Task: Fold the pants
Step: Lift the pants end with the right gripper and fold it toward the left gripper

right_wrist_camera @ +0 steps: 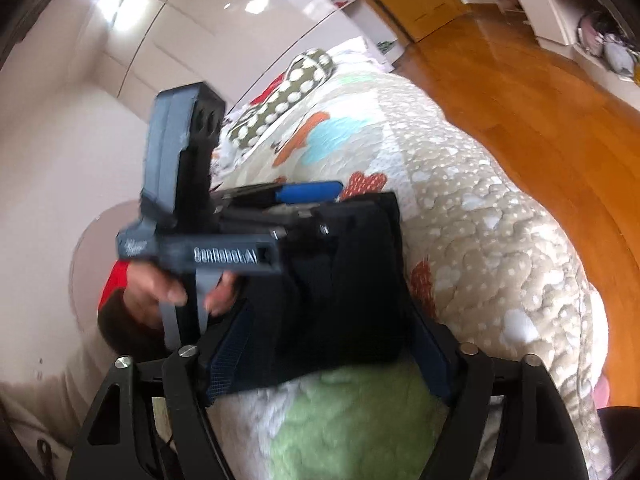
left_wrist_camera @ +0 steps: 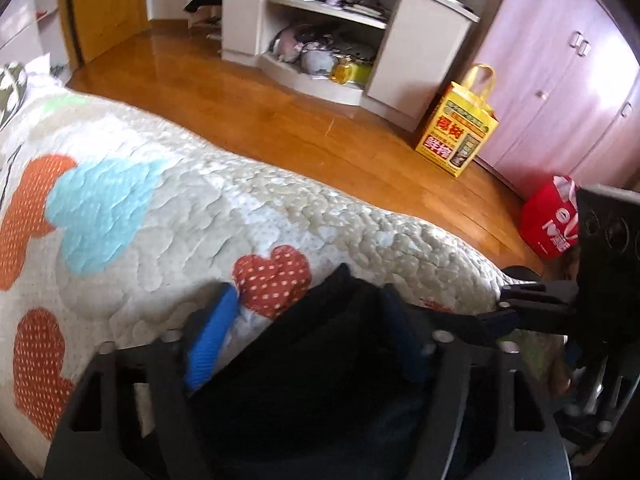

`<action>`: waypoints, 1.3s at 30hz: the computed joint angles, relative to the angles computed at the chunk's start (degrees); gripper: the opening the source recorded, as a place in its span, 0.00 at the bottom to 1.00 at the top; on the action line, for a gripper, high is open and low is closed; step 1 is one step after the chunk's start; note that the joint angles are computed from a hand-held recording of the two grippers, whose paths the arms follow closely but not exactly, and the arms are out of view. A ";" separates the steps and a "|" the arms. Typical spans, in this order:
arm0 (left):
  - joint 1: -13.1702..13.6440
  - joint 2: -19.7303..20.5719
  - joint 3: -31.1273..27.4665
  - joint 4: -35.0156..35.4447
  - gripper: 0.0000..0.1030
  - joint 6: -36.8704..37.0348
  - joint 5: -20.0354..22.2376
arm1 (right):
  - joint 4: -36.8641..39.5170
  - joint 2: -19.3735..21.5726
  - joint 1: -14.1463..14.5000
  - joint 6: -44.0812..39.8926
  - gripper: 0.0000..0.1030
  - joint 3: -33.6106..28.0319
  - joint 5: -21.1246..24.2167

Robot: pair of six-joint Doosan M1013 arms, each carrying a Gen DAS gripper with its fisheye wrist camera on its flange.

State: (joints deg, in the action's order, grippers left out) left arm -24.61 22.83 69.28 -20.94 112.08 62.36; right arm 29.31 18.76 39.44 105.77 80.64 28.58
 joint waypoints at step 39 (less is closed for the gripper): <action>11.75 -22.20 26.11 2.08 0.76 -35.92 -11.57 | -8.75 13.25 6.58 -17.09 0.38 -26.19 20.20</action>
State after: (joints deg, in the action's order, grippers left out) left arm -12.87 0.63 95.40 -18.86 76.16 50.79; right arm 20.56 32.01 46.02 88.69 54.44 48.78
